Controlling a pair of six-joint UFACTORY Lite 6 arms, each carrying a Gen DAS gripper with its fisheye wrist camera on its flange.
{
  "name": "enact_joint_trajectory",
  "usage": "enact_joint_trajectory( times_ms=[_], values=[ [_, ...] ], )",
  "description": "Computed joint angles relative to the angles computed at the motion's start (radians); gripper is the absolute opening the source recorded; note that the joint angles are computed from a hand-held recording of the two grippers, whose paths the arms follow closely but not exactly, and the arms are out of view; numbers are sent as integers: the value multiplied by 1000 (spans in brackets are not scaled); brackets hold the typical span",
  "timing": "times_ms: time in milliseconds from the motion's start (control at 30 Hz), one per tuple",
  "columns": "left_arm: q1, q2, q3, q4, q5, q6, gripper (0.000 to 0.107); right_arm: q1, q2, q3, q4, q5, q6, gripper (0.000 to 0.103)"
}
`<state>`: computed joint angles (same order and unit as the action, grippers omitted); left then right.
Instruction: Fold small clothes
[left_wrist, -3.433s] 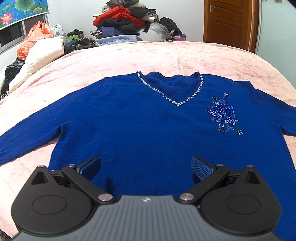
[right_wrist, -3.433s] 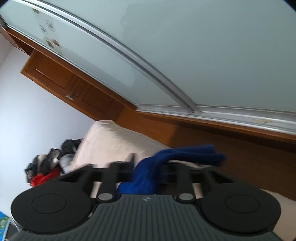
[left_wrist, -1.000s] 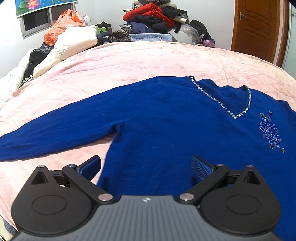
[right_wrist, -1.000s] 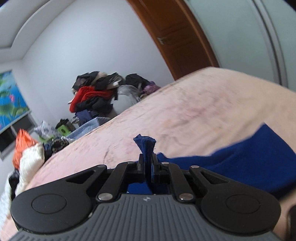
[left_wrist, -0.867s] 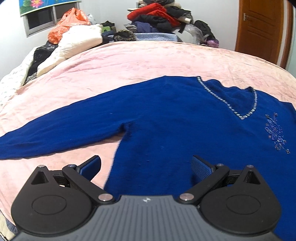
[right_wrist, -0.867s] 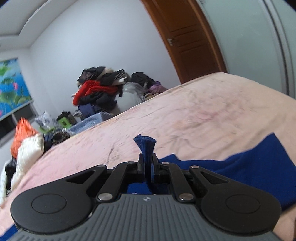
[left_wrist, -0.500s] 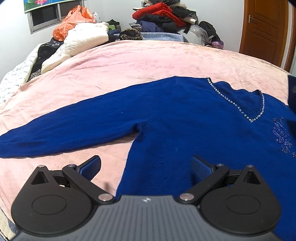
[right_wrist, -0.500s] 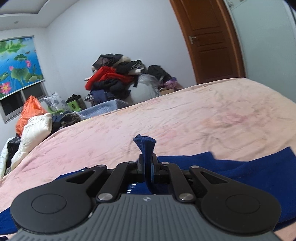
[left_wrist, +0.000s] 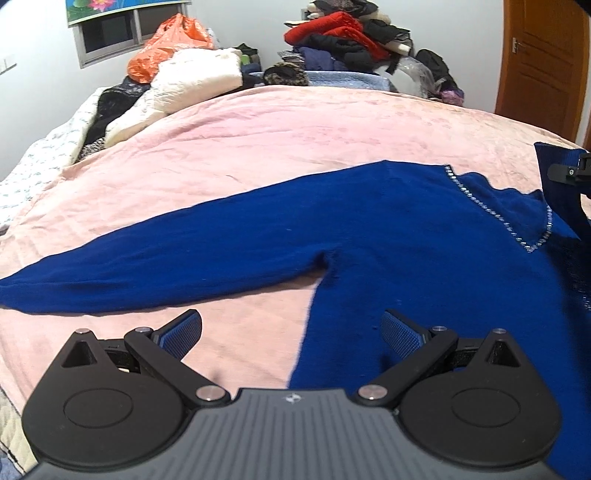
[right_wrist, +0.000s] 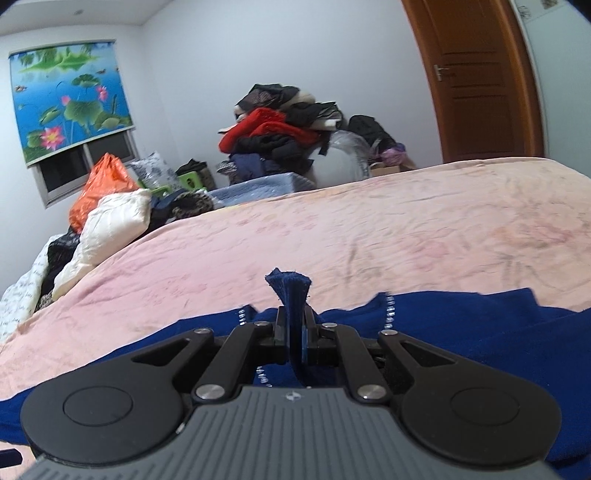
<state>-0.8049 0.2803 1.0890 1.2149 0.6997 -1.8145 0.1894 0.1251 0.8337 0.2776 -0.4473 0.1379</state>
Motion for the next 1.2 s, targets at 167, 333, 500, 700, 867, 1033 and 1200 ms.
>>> enact_joint_trajectory(
  times_ms=[167,333,500,700,867,1033,1200],
  values=[
    [11,-4,-5,-16,30,8,103,61,42,70,66,21,-52,10],
    [38,-36,-41,-29,0,12,103,134,96,150,149,31,-138,11],
    [49,-78,-96,-2,7,-9,103,195,173,234,214,55,-213,11],
    [79,-119,-146,9,13,-29,103,262,268,343,337,80,-335,11],
    [111,-142,-177,10,15,-55,103,311,339,437,468,101,-484,11],
    [144,-181,-213,8,-15,-67,103,339,396,505,590,118,-618,11],
    [145,-183,-220,11,-7,-66,103,335,451,547,638,167,-662,16]
  ],
)
